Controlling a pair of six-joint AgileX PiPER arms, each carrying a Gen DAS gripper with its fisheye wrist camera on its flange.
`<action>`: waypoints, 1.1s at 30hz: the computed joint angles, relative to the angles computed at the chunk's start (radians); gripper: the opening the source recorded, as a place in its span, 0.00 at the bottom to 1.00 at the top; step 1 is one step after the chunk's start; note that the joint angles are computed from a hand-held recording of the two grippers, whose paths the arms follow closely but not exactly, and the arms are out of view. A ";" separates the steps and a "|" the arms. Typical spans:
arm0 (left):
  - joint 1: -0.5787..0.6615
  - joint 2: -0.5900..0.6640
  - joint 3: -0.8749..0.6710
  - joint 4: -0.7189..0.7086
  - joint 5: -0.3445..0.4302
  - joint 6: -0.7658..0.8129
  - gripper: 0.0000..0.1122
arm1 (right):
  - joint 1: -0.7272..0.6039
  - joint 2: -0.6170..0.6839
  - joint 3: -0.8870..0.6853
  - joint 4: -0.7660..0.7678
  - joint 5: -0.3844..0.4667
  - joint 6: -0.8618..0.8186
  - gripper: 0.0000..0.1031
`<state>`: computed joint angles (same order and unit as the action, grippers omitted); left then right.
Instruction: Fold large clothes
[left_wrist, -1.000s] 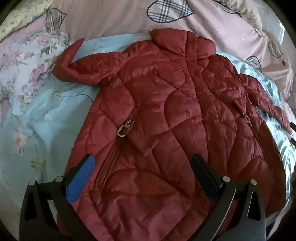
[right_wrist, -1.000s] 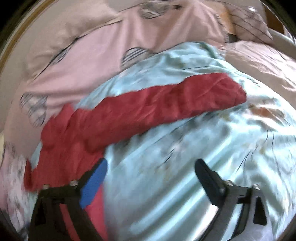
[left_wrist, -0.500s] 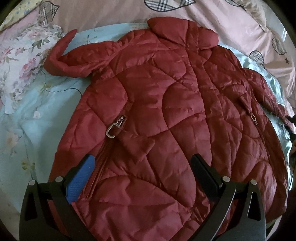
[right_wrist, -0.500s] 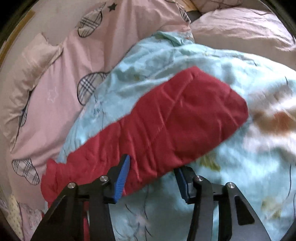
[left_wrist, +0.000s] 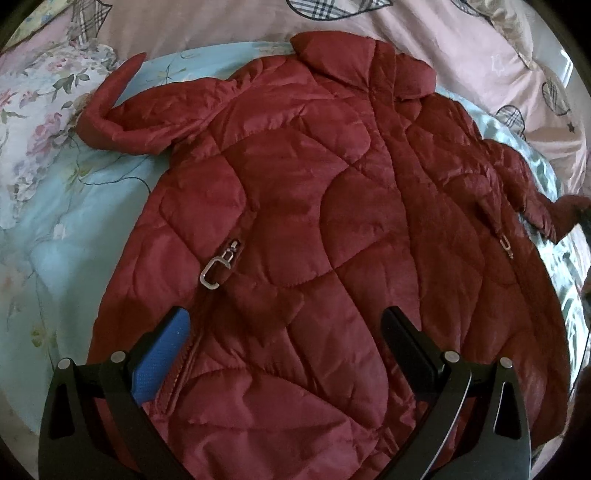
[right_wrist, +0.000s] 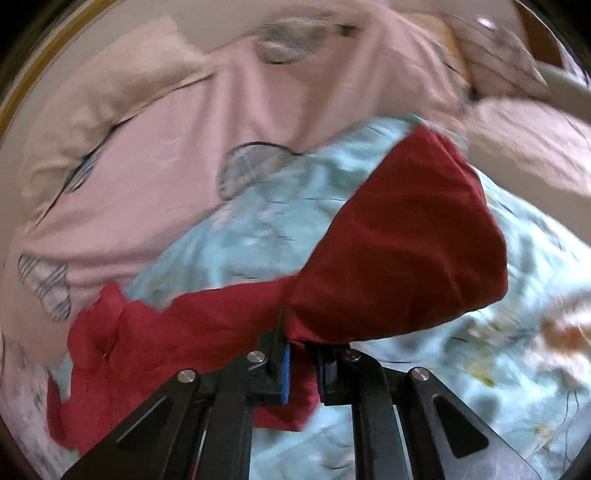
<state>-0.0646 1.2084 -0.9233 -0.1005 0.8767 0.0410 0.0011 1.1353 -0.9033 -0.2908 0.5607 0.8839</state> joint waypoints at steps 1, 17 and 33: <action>0.010 -0.001 -0.002 -0.011 0.002 0.010 0.92 | 0.065 0.019 -0.036 -0.057 0.020 0.051 0.09; 0.175 0.041 -0.051 -0.160 0.032 0.193 0.92 | 0.554 0.510 -0.529 -0.111 0.092 0.027 0.09; 0.342 0.205 -0.204 -0.485 0.171 0.435 0.92 | 0.675 0.834 -0.823 0.101 0.092 -0.176 0.09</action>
<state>0.2774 1.4134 -1.1269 -0.5857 1.0479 0.4757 0.6763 1.9693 -1.7267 -0.1903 0.6528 0.7074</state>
